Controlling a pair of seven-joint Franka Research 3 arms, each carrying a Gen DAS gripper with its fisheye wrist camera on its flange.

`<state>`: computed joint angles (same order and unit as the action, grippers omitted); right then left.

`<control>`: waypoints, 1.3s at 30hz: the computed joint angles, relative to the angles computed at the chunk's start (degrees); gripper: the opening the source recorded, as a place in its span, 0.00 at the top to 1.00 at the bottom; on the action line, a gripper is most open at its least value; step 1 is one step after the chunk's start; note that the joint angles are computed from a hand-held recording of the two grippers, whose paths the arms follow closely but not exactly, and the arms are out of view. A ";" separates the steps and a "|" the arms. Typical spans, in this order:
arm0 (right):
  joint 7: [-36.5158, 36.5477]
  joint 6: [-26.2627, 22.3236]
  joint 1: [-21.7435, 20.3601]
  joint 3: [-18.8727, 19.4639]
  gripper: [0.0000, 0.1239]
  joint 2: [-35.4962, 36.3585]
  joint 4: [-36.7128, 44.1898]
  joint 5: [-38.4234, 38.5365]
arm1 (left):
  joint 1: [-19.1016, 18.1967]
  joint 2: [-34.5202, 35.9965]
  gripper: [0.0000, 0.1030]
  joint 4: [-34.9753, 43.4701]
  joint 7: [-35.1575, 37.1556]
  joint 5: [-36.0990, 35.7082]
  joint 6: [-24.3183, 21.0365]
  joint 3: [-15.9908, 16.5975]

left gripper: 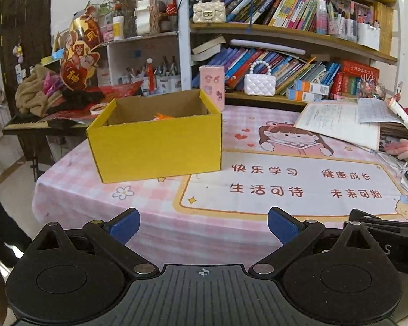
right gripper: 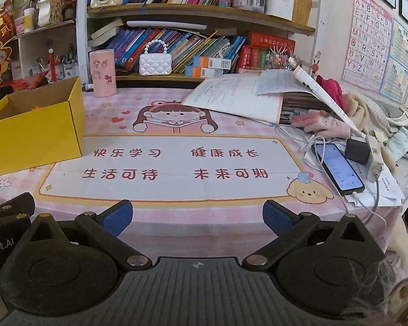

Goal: Organize objects

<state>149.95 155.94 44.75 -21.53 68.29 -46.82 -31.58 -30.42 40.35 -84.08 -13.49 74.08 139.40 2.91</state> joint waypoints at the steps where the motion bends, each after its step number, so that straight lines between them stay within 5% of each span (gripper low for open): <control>1: 0.16 0.12 0.24 -0.26 0.17 -0.33 -0.67 -0.25 | 0.07 0.19 0.01 0.30 0.30 -0.53 -0.21 -0.20; 16: 1.91 0.40 1.53 -0.75 0.17 -3.66 -6.54 -1.62 | -0.92 0.69 0.00 1.12 1.75 -3.55 -2.68 -0.44; 39: -1.38 -1.35 0.66 0.82 0.17 -2.16 -3.53 -0.44 | -0.39 0.56 0.00 1.02 2.39 -5.20 -3.16 -0.79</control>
<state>148.56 154.59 45.41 -20.71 66.12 -50.35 -32.02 -30.82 40.90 -83.06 -11.10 68.88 136.25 2.12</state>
